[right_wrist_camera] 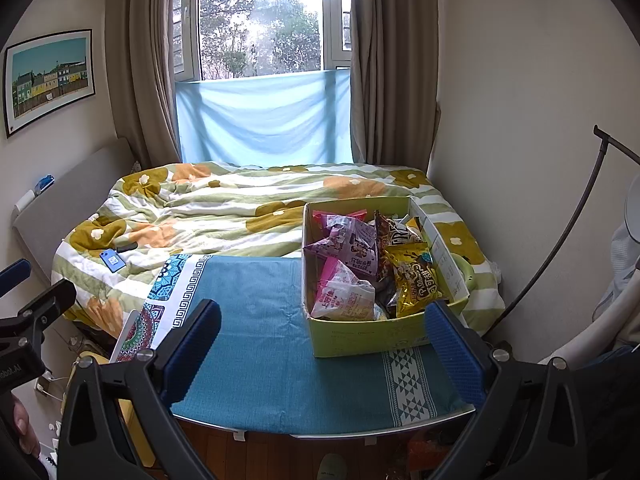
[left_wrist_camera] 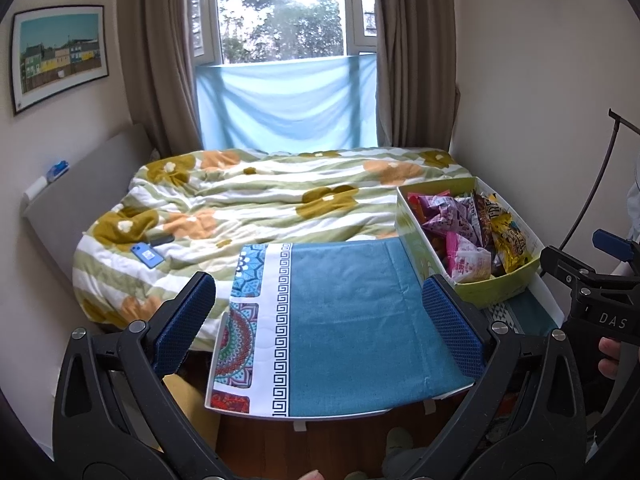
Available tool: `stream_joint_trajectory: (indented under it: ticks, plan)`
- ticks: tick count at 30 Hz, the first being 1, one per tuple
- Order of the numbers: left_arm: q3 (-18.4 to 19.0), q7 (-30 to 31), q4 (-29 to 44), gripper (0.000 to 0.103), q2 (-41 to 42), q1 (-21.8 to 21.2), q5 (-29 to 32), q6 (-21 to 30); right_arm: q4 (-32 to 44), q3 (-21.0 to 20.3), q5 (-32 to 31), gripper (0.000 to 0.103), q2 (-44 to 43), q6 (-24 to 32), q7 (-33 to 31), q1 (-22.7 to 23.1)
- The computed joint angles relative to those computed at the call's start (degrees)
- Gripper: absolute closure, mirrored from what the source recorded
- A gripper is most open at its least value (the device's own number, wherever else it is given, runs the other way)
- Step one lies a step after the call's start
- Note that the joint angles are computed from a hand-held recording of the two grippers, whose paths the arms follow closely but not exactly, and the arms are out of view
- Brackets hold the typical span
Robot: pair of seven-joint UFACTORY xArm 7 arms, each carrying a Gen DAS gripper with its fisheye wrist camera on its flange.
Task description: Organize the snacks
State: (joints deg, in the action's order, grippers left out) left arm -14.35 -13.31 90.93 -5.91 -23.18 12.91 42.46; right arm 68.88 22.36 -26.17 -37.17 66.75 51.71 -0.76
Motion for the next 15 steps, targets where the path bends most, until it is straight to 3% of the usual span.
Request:
stream_joint_trajectory:
  ticks: [15]
  plan:
    - [0.56, -1.13, -1.22, 0.001, -1.23, 1.04, -1.50, -2.53, 0.36, -0.19, -0.18, 0.002, 0.35, 0.28, -0.03, 0.05]
